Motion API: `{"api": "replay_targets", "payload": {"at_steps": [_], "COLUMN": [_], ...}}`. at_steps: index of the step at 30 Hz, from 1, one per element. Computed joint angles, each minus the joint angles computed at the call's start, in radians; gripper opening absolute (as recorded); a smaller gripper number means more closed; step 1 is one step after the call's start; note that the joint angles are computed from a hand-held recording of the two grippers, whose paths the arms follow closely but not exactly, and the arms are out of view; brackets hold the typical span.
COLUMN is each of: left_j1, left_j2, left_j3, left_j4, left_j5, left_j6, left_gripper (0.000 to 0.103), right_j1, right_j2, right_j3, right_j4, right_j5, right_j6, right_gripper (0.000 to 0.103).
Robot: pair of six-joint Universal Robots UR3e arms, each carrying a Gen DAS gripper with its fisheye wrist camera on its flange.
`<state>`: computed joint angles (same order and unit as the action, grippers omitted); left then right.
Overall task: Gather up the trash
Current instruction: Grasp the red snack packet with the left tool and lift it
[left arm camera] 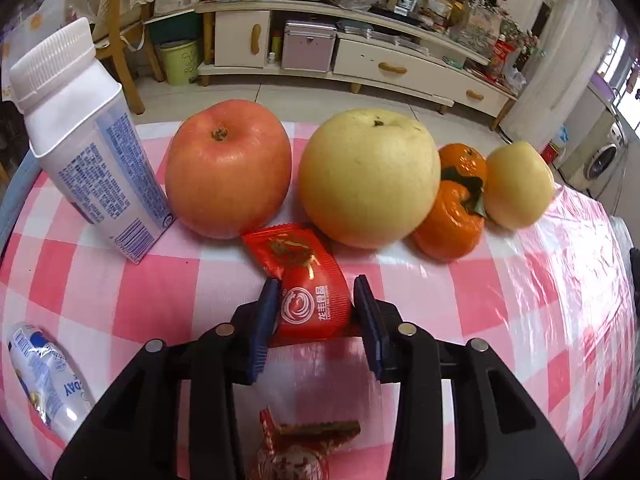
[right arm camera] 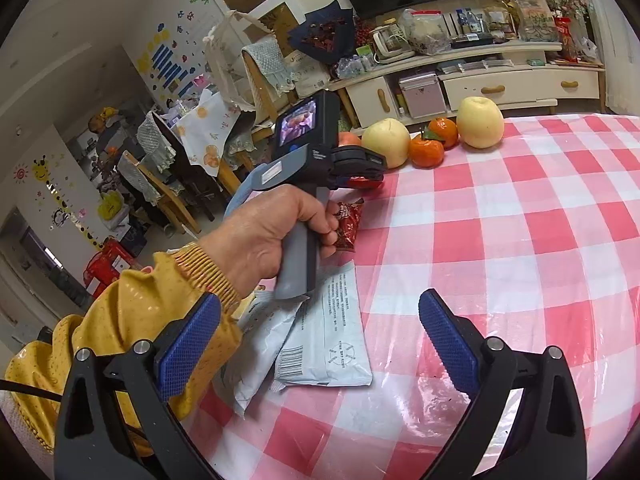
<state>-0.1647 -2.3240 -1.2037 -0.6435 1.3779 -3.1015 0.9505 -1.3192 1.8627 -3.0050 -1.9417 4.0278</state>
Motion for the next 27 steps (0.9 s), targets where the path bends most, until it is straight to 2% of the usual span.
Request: {"api": "replay_targets", "payload": {"at_steps": [5, 11, 16, 22, 27], "left_j1": [0.021, 0.076, 0.169, 0.299, 0.438], "left_j2": [0.108, 0.273, 0.452, 0.685, 0.887], "left_j3": [-0.165, -0.407, -0.603, -0.784, -0.927], "left_j4": [0.042, 0.112, 0.157, 0.129, 0.045], "left_j5": [-0.023, -0.062, -0.16, -0.27, -0.369], "left_j6": [0.046, 0.125, 0.181, 0.267, 0.354], "left_gripper": [0.037, 0.037, 0.037, 0.037, 0.037], "right_j1": [-0.023, -0.076, -0.063, -0.051, -0.019], "right_j2": [-0.004, 0.048, 0.112, 0.192, 0.264], "right_j3": [-0.002, -0.023, -0.102, -0.15, -0.235], "right_j4": [0.057, 0.104, 0.161, 0.077, 0.072], "right_j5": [0.042, 0.216, 0.248, 0.323, 0.325], "right_j6": [-0.006, -0.02, -0.056, -0.084, -0.098], "right_gripper": [0.098, 0.098, 0.098, 0.098, 0.098]}}
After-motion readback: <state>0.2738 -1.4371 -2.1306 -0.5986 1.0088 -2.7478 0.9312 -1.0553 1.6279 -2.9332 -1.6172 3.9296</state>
